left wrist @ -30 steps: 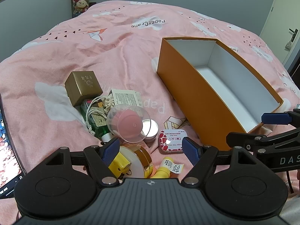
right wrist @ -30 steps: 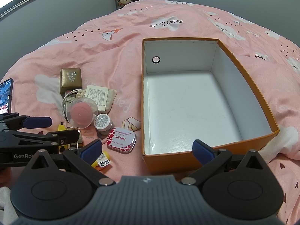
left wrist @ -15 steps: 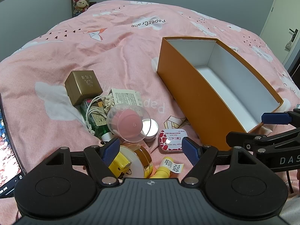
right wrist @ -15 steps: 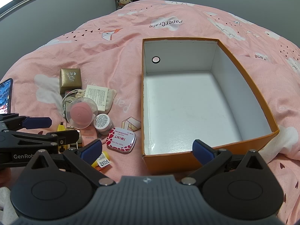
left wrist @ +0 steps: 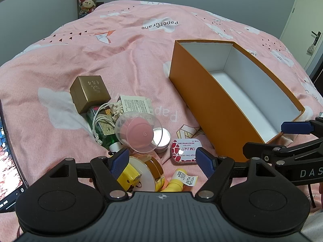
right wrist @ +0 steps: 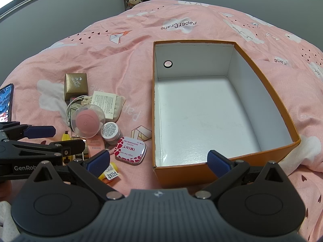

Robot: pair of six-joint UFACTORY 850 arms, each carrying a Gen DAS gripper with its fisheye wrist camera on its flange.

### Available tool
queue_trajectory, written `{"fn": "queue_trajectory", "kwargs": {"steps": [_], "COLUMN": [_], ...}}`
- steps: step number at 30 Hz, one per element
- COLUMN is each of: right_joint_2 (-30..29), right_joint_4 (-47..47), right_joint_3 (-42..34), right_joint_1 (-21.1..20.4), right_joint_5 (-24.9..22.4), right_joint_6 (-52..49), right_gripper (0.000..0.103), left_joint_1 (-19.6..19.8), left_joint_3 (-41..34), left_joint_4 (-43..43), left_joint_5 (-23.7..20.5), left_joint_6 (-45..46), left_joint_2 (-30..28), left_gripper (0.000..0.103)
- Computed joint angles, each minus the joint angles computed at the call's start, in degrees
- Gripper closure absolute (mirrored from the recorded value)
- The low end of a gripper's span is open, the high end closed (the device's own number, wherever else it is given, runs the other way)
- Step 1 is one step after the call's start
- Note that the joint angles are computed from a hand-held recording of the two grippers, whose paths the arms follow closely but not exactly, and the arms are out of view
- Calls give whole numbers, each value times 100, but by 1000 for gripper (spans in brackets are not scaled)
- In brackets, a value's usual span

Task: Organize rigid objects
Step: 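Move right gripper to the clear pink-sponge case while left gripper approaches gold cube box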

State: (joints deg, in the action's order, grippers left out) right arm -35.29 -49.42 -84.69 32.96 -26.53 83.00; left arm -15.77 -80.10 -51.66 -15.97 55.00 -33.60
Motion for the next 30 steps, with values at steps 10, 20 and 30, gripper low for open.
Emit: {"fn": "queue_trajectory", "kwargs": {"steps": [10, 20, 30], "right_joint_2": [-34, -264, -872], "right_joint_4": [87, 506, 1240], "right_joint_3": [-44, -486, -1401], "right_joint_1": [0, -27, -95], "right_joint_5": [-7, -23, -90], "right_joint_6": [-233, -1815, -4062], "right_gripper": [2, 3, 20], "left_joint_1": [11, 84, 277], "left_joint_3": [51, -205, -660], "left_joint_4": [-338, 341, 1269], "left_joint_5": [-44, -157, -590], "left_joint_6": [408, -223, -1222], "left_joint_2": [41, -108, -461], "left_gripper": [19, 24, 38]}}
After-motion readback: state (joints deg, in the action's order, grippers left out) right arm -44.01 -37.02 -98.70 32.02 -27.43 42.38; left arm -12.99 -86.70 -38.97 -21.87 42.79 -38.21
